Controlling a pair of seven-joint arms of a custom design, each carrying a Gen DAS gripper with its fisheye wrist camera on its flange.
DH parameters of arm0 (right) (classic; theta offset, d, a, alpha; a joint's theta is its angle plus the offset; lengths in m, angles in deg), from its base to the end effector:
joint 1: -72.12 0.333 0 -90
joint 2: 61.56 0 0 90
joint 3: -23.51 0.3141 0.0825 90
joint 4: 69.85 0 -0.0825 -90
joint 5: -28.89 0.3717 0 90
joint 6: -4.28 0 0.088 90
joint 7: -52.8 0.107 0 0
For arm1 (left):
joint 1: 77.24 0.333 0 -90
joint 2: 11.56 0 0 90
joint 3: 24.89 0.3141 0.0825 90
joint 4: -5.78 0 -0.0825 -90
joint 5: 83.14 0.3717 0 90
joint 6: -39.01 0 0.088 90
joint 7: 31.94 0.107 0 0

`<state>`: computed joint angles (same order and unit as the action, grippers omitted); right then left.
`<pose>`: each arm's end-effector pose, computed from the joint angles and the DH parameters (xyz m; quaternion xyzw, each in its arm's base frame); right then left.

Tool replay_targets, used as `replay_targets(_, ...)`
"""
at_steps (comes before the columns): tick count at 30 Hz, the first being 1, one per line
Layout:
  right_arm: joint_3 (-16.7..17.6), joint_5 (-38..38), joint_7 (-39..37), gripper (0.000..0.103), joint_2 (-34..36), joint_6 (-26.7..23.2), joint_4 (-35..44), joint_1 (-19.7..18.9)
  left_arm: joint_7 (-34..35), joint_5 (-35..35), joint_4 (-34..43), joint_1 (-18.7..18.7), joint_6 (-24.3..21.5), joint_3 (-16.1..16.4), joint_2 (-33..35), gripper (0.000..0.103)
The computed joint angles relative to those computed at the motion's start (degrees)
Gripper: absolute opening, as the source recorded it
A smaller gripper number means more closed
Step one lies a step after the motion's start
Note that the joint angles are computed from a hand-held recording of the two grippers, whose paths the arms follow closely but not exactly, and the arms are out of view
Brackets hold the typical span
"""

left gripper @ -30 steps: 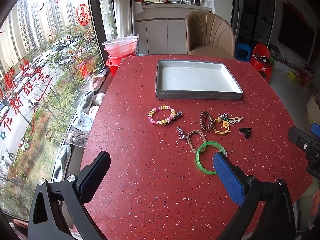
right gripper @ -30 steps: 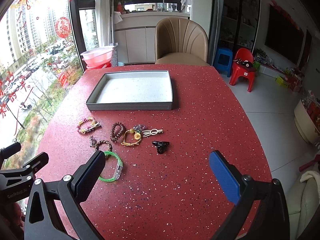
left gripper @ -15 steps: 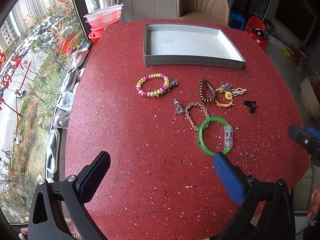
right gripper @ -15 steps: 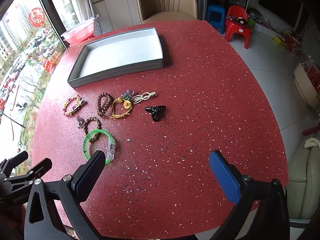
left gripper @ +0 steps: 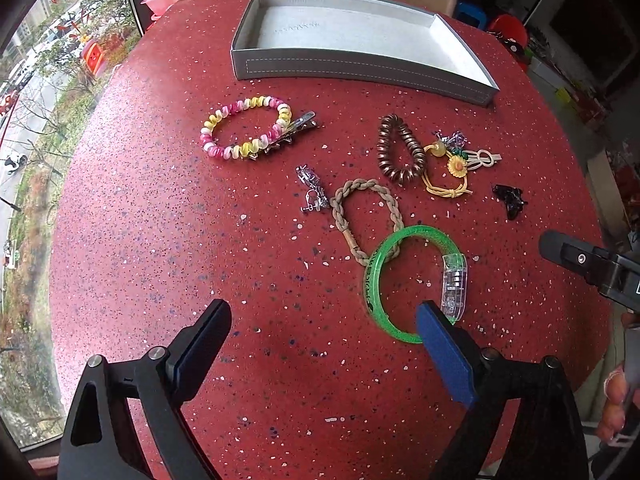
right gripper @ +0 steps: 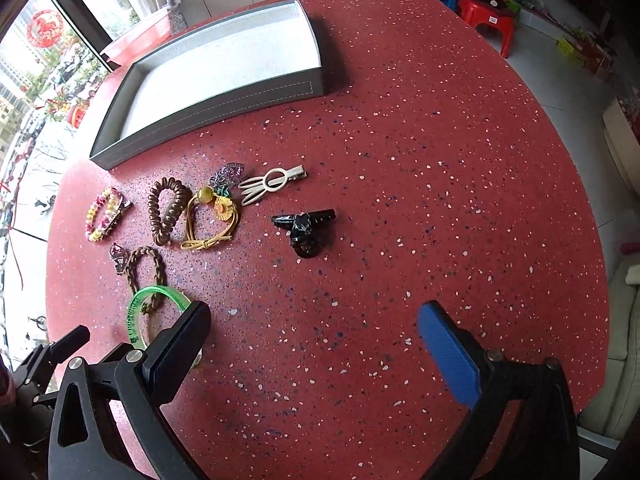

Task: Organize jewelry
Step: 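Grasp the green bangle with the left gripper while the right gripper grasps the black claw clip, then carry both items into the gray tray while the right gripper opens, releasing the claw clip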

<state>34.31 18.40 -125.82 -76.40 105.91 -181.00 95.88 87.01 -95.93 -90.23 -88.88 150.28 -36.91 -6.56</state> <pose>0.3959 0.2655 0.6003 -0.2953 0.9476 -0.0953 0.0765 0.5415 -0.2486 0.5621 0.3473 -0.9262 0.1460 0.0119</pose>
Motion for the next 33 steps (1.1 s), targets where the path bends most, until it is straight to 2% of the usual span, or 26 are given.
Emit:
replay_targets(4,-1.58,0.12,-2.45,0.102,0.85,3.07,-0.89,-1.03,-2.42,1.42,-0.5,-0.79,0.63,-0.31,0.46,0.101)
replay_targets(6,-2.17,0.62,-3.96,0.1,1.6,3.72,-0.96,-1.51,-2.88,1.25,-1.37,-1.05,1.98,-0.48,0.12,0.095)
replay_targets(8,-2.57,1.4,-5.05,0.088,2.48,4.7,-1.08,-1.86,-3.65,1.68,-1.93,-1.45,2.77,-0.67,0.11,0.091)
replay_targets(9,-2.93,2.33,-5.65,0.086,2.59,5.64,-1.54,-2.03,-4.16,1.82,-2.22,-1.61,3.14,-0.73,0.01,0.091)
replay_targets(11,-3.4,3.77,-6.18,0.075,2.43,7.47,-2.88,-2.44,-4.91,2.52,-3.36,-2.06,4.45,-0.95,-0.56,0.082)
replay_targets(13,-3.38,3.92,-6.19,0.073,2.75,8.11,-3.02,-2.82,-5.31,3.28,-4.1,-2.52,5.38,-1.19,-0.98,0.078)
replay_targets(14,-3.34,3.71,-6.34,0.069,2.95,8.28,-2.84,-2.96,-5.51,3.2,-4.14,-2.65,5.26,-1.26,-1.06,0.072)
replay_targets(16,-3.39,3.81,-6.75,0.064,3.4,8.62,-2.54,-3.14,-5.82,3.99,-4.63,-3.04,5.78,-1.44,-1.41,0.066)
replay_targets(21,-3.95,4.2,-8.7,0.043,3.65,9.24,-2.4,-3.74,-7.54,7.36,-6.54,-4.38,8.65,-2.06,-2.24,0.039)
replay_targets(22,-3.67,4.37,-8.33,0.035,2.04,9.34,-3.88,-3.59,-7.35,7.52,-6.57,-4.35,8.41,-1.97,-2.47,0.032)
replay_targets(23,-3.77,4.46,-8.44,0.022,1.61,9.57,-4.31,-3.72,-6.97,7.21,-6.3,-4.29,7.79,-1.91,-2.53,0.025)
replay_targets(24,-3.85,4.66,-8.44,0.019,1.08,10.38,-5.09,-3.82,-6.78,6.85,-5.82,-4.28,7.19,-1.91,-2.32,0.025)
replay_targets(28,-3.91,4.69,-8.62,0.019,-1.86,11.16,-7.6,-4.22,-5.17,5.16,-4.42,-3.9,5.1,-1.65,-1.82,0.025)
replay_targets(33,-3.84,5.27,-8.57,0.019,-6.2,13.96,-11.4,-4.41,-2.47,1.62,-0.39,-2.15,-0.08,-0.59,-1.04,0.025)
